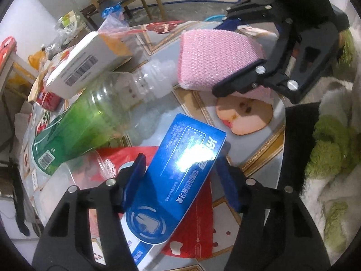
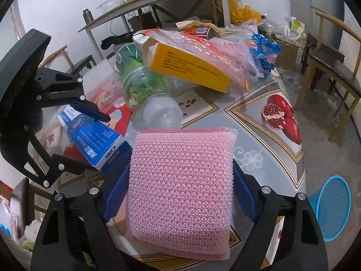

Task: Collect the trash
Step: 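Grasp the blue-white toothpaste box with the left tool while the right tool grasps the pink sponge, then carry both items to the blue wastebasket and open both tools to drop them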

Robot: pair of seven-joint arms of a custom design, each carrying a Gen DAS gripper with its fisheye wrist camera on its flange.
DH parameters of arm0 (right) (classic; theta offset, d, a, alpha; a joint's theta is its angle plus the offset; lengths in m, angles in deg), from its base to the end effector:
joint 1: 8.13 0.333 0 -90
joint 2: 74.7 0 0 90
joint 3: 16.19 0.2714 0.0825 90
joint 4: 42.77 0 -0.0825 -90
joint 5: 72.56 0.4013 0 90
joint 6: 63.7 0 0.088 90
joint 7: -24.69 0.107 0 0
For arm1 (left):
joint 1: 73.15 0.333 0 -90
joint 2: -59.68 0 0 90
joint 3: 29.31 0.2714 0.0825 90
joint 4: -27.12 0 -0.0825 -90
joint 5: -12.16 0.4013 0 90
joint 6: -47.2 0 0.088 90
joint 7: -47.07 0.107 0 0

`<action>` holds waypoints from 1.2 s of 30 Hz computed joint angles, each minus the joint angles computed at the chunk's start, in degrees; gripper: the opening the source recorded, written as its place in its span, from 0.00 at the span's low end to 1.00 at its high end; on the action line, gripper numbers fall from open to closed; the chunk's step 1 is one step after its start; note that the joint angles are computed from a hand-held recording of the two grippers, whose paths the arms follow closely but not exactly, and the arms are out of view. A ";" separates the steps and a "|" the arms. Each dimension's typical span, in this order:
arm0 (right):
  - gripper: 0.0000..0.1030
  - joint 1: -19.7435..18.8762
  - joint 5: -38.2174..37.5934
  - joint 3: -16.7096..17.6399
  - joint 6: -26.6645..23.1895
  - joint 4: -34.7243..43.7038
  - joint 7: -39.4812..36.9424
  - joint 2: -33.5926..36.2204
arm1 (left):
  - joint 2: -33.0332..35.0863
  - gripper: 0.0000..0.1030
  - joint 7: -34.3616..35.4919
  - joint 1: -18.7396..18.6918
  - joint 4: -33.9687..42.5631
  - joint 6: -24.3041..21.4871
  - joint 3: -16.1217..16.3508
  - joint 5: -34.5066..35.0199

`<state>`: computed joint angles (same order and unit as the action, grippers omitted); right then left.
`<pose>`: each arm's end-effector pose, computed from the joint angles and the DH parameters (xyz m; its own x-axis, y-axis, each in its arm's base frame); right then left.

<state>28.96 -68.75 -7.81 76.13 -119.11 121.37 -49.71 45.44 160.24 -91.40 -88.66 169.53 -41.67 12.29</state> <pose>0.5297 0.5080 0.5199 0.6121 -0.7657 -0.1977 -0.6928 -0.3987 -0.6008 0.4647 -0.2837 0.5448 -0.7772 -0.6005 -0.1878 -0.5370 0.7887 -0.2995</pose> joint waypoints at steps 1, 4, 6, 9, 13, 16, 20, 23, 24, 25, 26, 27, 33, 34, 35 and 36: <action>0.78 0.09 -0.10 -0.13 0.09 0.06 0.45 0.02 | -0.10 0.56 -0.12 -0.01 0.11 -0.31 -0.25 0.64; 0.77 -0.10 0.57 -0.04 0.83 -0.93 1.66 -0.78 | -0.44 0.54 -1.11 -0.21 0.64 -0.96 -0.56 0.97; 0.77 -0.58 1.75 0.30 1.78 -2.52 2.12 -1.82 | -1.19 0.52 -2.16 -0.34 0.47 -0.86 -0.93 1.76; 0.76 -0.94 2.83 0.64 3.69 -5.36 2.98 -3.75 | -3.41 0.51 -4.12 -0.66 -0.66 -0.20 -1.45 3.25; 0.76 -1.32 3.57 0.99 6.42 -8.65 4.14 -6.27 | -7.14 0.51 -8.93 -1.06 -2.80 1.76 -2.01 5.03; 0.76 -2.53 6.52 1.94 9.50 -11.64 3.27 -8.79 | -10.18 0.50 -14.12 -0.98 -4.56 4.13 -2.30 6.55; 0.75 -3.89 10.98 3.05 14.60 -15.40 1.36 -12.09 | -15.22 0.48 -22.24 -0.63 -6.66 8.17 -2.34 7.79; 0.75 -4.58 13.76 3.49 17.42 -17.64 0.13 -14.24 | -17.42 0.47 -27.53 -0.36 -7.12 11.41 -1.92 7.93; 0.75 -4.80 14.72 3.60 18.02 -18.21 -0.28 -14.81 | -18.10 0.47 -29.81 0.08 -7.15 12.72 -2.03 8.28; 0.75 -4.84 15.18 3.63 18.53 -18.80 -0.37 -15.31 | -18.45 0.47 -31.09 0.20 -7.07 13.40 -2.01 8.61; 0.75 -4.98 15.83 3.68 19.04 -19.39 -0.72 -15.92 | -18.67 0.46 -32.68 0.35 -6.85 14.37 -1.92 8.67; 0.75 -5.14 16.64 3.78 20.09 -20.34 -1.30 -16.84 | -18.67 0.46 -34.41 0.46 -6.54 15.37 -1.84 8.52; 0.75 -6.31 21.32 3.29 26.13 -28.06 -2.92 -23.55 | -13.25 0.45 -40.46 -0.29 -1.16 22.27 -2.18 7.58; 0.75 -6.56 21.30 2.96 26.99 -29.63 -2.10 -24.82 | -11.26 0.45 -40.81 -0.58 0.72 23.16 -2.35 7.48; 0.75 -7.13 21.39 2.39 28.21 -32.41 -0.75 -27.08 | -9.28 0.45 -41.24 -0.81 2.34 24.09 -2.70 7.55; 0.75 -7.62 21.03 2.08 28.96 -34.37 0.55 -28.61 | -5.90 0.45 -41.32 -1.34 5.44 25.40 -3.00 7.16</action>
